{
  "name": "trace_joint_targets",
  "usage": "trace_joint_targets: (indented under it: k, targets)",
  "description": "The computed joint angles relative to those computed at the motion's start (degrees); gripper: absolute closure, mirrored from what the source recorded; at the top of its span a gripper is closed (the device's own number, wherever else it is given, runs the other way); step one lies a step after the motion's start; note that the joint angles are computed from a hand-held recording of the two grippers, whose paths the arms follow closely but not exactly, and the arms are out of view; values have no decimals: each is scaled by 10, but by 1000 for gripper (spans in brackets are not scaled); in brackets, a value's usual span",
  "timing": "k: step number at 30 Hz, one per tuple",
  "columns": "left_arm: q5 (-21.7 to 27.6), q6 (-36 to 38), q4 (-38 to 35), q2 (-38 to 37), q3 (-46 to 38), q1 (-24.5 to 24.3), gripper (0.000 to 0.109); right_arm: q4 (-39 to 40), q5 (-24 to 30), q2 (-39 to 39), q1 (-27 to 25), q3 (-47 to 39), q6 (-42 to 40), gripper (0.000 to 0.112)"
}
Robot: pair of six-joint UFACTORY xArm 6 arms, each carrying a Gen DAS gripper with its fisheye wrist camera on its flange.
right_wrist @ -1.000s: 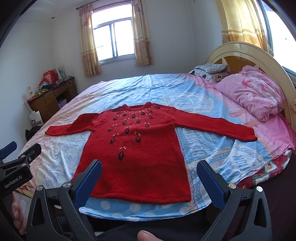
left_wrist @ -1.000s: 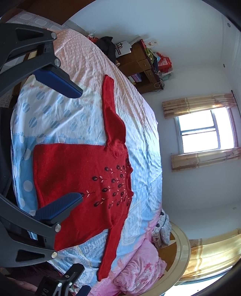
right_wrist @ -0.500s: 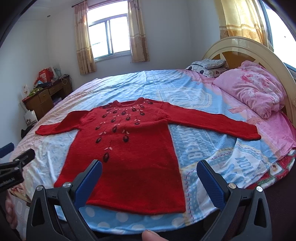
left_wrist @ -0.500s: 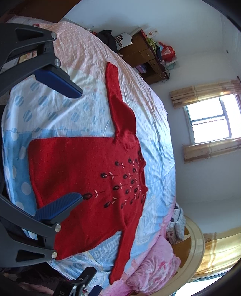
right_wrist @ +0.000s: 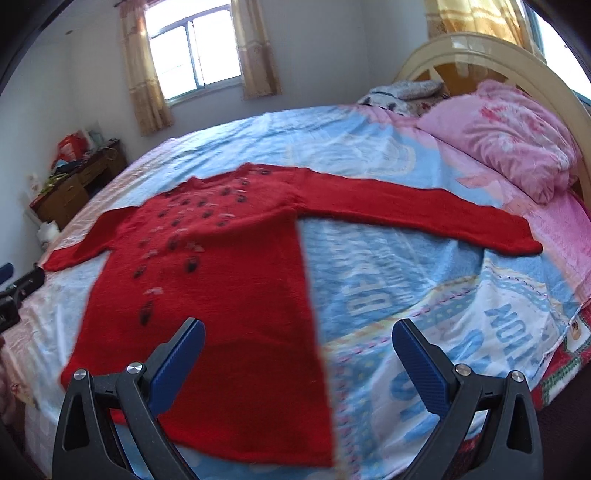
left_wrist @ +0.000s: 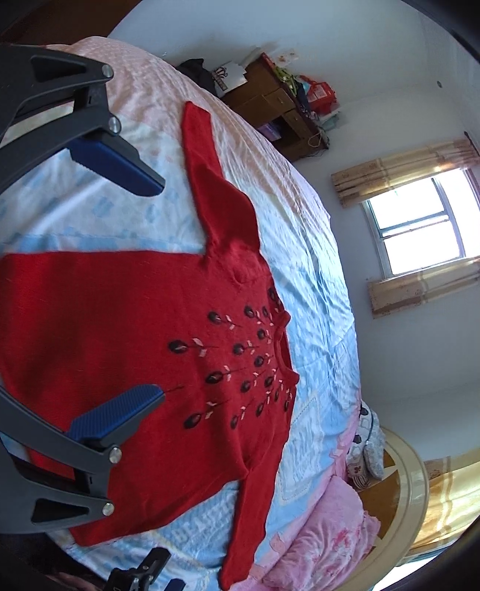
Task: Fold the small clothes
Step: 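Reach the right tool to a sweater sleeve cuff and grasp it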
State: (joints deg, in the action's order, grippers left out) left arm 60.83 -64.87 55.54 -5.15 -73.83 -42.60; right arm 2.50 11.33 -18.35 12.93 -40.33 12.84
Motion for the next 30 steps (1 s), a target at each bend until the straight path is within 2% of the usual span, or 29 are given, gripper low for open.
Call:
trace_joint_targets:
  k: [2,4,9,11,13,14,20,22,23,25,30]
  targets:
    - [-13,1,0,19,-14,10,6,12,1,24,-16,-12,-14,14]
    - [-25,0,9,50,-39,20,6,26,4,51,-36,-28,-30,27]
    - [-59,-8,14,106,-83,41,6,56,37,116,-97,-86,-69,28]
    - [-58,-7,14,128,-104,46,6,82,35,139,-127,-111,-96,30]
    - [-59,-7,8,145,-120,50,6,42,38,168,-163,-144,-73,47]
    - [-61,-9,9,151,-123,52,6,19,46,178,-177,-158,-60,51]
    - [-37,8,5,194,-163,66,6,7,91,263,-251,-265,-53,54]
    - [-34,8,-13,194,-164,74,6,22,104,295,-270,-301,-72,66]
    - [-33,7,-20,192,-162,77,6,6,111,311,-280,-320,-60,66]
    - [-33,-2,-22,187,-156,79,6,37,132,346,-296,-361,-81,66]
    - [-31,-17,-29,174,-145,80,6,37,178,403,-315,-430,-64,66]
